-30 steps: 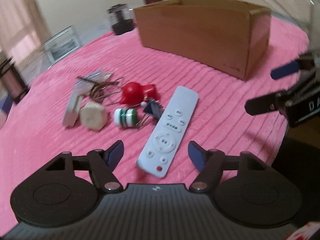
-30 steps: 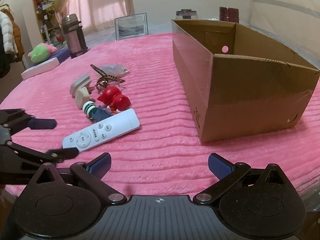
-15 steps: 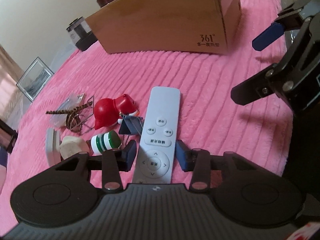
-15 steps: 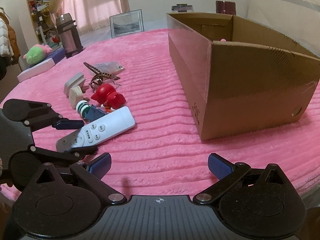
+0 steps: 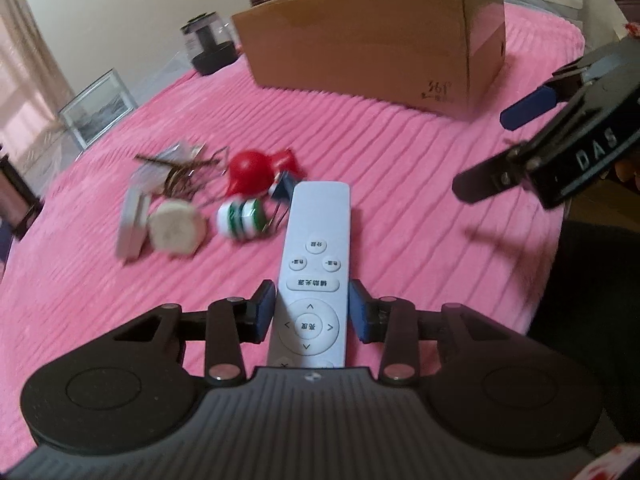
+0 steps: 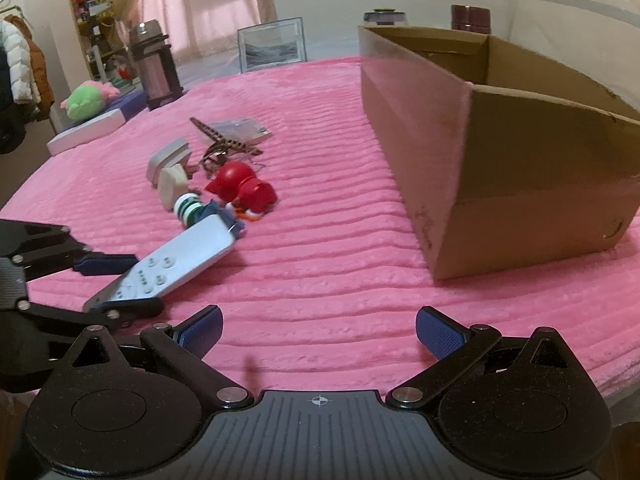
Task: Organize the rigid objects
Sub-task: 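Grasp the white remote with the left tool while the right tool approaches the blue binder clip, then close the right tool on the blue binder clip and lift it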
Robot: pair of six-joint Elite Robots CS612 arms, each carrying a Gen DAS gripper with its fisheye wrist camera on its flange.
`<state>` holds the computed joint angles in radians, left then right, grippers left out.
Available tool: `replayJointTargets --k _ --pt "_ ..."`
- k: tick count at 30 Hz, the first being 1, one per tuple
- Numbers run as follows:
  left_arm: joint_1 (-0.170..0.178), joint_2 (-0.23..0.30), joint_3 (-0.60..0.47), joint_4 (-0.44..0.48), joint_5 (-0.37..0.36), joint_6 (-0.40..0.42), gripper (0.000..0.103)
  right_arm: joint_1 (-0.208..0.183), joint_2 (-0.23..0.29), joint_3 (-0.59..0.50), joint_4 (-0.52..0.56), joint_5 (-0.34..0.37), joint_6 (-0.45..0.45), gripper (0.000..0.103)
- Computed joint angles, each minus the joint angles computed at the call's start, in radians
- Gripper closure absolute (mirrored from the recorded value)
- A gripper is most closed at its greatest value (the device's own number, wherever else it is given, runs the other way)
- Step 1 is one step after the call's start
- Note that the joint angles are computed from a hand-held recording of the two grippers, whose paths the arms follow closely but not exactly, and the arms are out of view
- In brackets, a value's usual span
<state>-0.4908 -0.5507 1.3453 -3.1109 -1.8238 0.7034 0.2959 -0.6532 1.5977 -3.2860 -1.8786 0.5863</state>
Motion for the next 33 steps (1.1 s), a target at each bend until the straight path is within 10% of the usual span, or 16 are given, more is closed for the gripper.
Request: replayJointTargets --k 16,26,33 --pt "0.06 0.031 -0.055 0.013 0.122 -0.512 0.069 -0.015 0.087 -0.136 -0.091 0.137 -0.031 0.003" --pt "0.068 0.04 -0.068 0.017 0.076 -0.569 0.068 -0.059 0.163 -0.242 -0.137 0.24 0.168 0.039" --pt "0.073 0.049 -0.082 0.014 0.05 -0.601 0.065 -0.068 0.174 -0.255 -0.119 0.255 0.187 0.047"
